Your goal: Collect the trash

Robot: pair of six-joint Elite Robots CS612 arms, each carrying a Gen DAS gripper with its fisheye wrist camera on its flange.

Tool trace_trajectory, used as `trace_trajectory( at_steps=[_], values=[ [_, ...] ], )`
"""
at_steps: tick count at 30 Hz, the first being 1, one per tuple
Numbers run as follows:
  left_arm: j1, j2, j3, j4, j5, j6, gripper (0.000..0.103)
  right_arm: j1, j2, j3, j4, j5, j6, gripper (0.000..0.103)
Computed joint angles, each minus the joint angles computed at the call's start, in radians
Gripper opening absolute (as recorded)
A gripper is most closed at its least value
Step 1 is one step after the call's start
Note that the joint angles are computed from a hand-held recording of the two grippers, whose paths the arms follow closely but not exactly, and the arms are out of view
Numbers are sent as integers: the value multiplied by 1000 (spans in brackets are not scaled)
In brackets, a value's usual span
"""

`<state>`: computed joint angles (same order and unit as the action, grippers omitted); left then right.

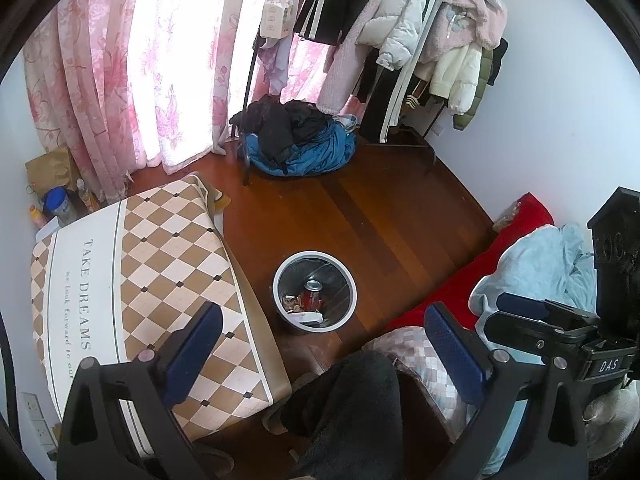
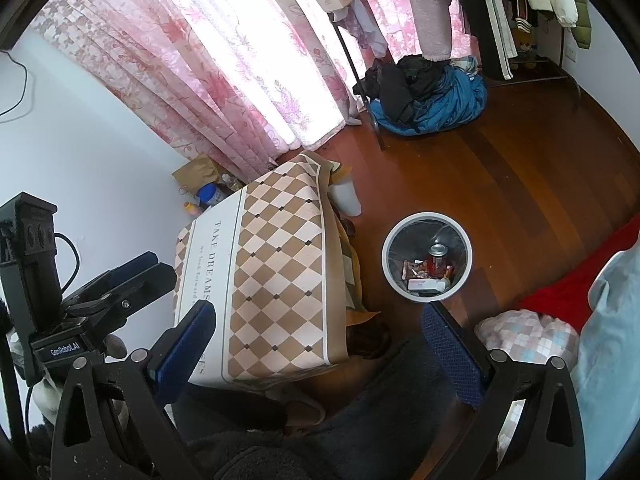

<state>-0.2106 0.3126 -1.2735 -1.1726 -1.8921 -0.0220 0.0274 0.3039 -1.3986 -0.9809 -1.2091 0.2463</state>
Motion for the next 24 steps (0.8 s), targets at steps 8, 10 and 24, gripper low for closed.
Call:
trace_trajectory(
  at_steps=[8, 10, 24],
  values=[
    [1, 1, -4, 1, -5, -2, 103, 3, 0, -2, 4, -2, -1, 103],
    [0, 3, -7, 2, -4, -1, 103, 3, 1, -2, 2, -1, 3, 103],
    [-7, 16, -39, 25, -16, 4, 103, 3, 8, -20, 21, -4, -3, 103]
  ],
)
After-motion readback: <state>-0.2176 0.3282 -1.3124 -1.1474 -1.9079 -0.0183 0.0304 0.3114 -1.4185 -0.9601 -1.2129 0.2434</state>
